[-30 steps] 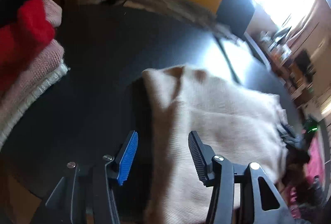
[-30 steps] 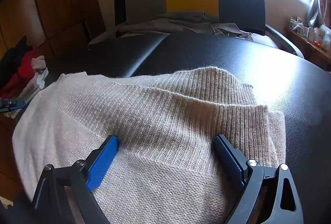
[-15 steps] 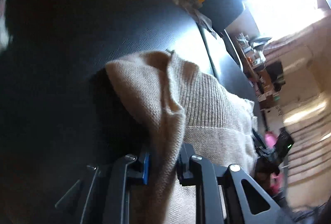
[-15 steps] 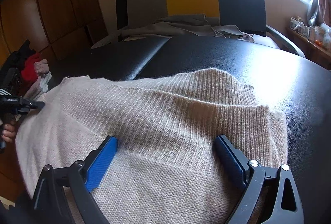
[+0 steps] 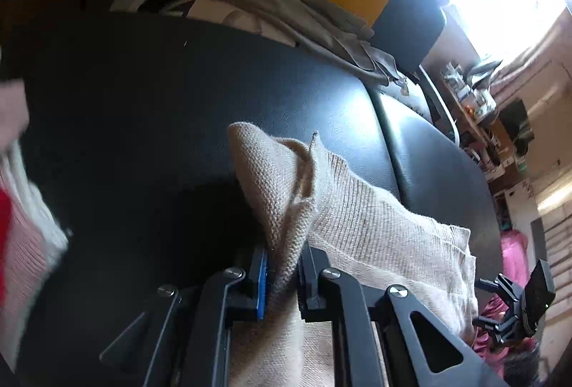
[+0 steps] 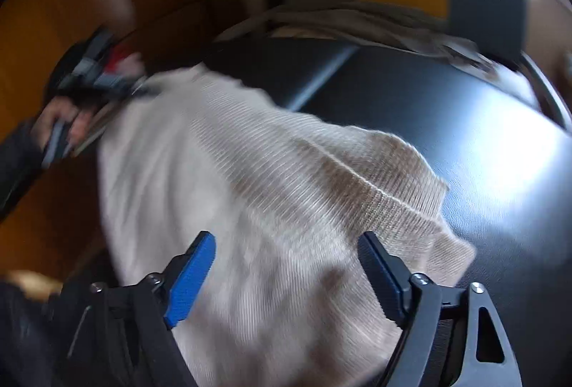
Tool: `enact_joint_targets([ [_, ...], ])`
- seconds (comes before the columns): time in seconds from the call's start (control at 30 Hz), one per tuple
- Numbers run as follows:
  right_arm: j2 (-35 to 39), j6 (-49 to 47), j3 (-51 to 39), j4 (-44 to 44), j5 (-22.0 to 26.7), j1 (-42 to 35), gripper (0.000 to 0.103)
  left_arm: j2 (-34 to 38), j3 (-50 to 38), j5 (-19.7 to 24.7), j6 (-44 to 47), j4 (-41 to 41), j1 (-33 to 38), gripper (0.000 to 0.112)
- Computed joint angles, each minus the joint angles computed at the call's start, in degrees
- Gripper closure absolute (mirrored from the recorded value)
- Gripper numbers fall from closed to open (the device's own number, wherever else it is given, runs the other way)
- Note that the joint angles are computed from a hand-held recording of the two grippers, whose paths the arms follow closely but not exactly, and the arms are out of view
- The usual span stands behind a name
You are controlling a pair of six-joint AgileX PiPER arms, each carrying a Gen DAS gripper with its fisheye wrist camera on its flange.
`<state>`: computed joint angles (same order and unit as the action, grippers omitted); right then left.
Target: Fold clothes
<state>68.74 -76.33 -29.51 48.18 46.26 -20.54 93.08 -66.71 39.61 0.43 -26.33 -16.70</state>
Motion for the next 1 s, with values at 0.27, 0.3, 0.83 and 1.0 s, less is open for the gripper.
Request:
enact_joint_targets([
  [0.27,2.42,-0.55,0.64,-12.27,-1.84,1.98,0.036,-4.23,-6.86,7.5,-3.19,1.57,-2.61,0.101],
  [0.3,2.64,-3.18,1.24,-10.32,-2.0,0.48,0.036,-4.94,-7.56,8.14,-3.44,1.01,-3.45,0.102],
  [0.83,4.37,-27.99,11.73,14.39,-0.55,-11.99,0.03,10.85,-37.57,6.32,-26.2,7.01,-36.91,0.102],
  [1.0,6.76,-34.01,13.16,16.55,5.77,-19.64,0.03,25.11,-50.33,14.29,-30.94,10.18,-40.86,0.102],
])
